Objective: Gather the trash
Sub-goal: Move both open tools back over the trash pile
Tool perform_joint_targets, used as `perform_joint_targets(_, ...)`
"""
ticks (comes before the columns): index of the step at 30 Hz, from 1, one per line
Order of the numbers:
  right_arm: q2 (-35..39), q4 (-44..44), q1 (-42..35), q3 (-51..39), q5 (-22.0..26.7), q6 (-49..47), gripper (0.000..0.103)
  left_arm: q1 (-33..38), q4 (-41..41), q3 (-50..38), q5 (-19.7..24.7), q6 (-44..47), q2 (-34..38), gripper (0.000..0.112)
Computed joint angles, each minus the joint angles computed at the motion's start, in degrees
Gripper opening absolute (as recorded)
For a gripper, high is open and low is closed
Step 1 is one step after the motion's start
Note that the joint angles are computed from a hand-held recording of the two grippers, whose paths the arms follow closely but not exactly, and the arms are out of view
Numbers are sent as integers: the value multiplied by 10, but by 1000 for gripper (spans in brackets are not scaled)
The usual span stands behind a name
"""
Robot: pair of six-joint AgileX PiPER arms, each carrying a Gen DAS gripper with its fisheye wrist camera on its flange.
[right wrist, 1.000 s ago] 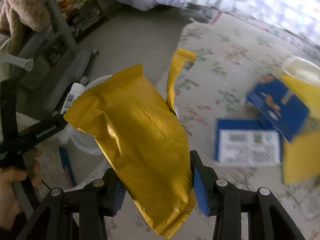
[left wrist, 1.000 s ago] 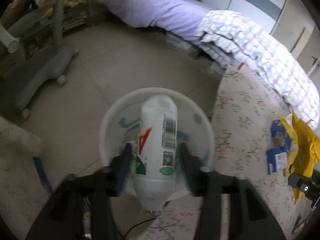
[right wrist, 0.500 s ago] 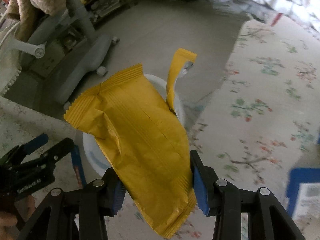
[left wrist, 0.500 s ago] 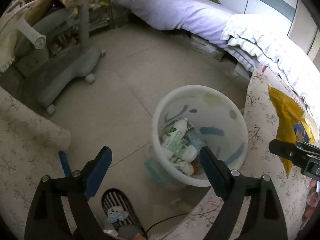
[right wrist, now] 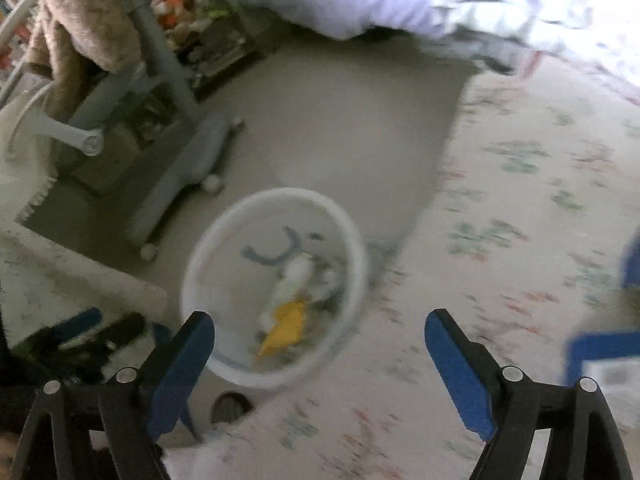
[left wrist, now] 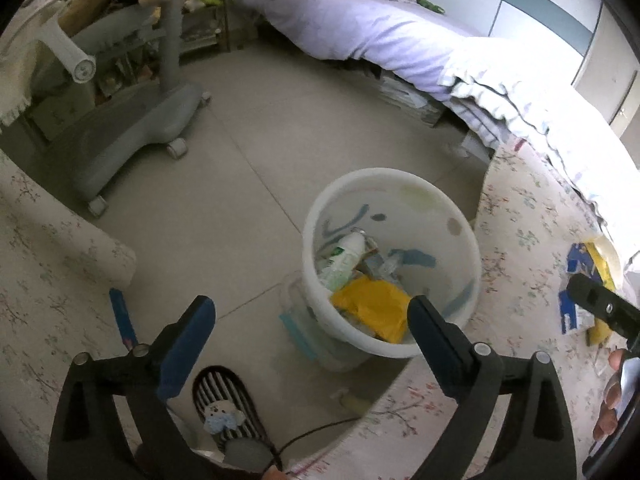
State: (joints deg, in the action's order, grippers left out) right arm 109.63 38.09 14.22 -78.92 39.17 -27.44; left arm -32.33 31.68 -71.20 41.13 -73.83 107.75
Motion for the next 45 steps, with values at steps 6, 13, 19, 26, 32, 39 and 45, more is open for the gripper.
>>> perform_joint_targets(6, -62, -64, -58, 75, -15, 18, 90, -41, -24, -44, 6, 14, 16, 98)
perform_joint_targets(13, -130, -82, -161, 148, -8, -16, 90, -82, -48, -123, 14, 26, 54, 103)
perform_joint_targets(19, -151, -94, -275, 191, -14, -62, 91, -117, -67, -208, 43, 57, 105, 103)
perform_joint_targets(26, -124, -90, -389, 196, -12, -122, 91, -135, -95, -297, 64, 97, 161, 103)
perform_joint_targets(32, -73, -78, -436, 172, 4, -105, 91, -147, -106, -392, 89, 125, 220, 103)
perform_joint_targets(39, -57, -102, -389, 165, -45, -29, 93, -160, -91, -487, 121, 145, 281, 103)
perform_joint_targets(45, -54, -216, -336, 180, -99, 65, 96, -173, -90, -592, 165, 202, 343, 103)
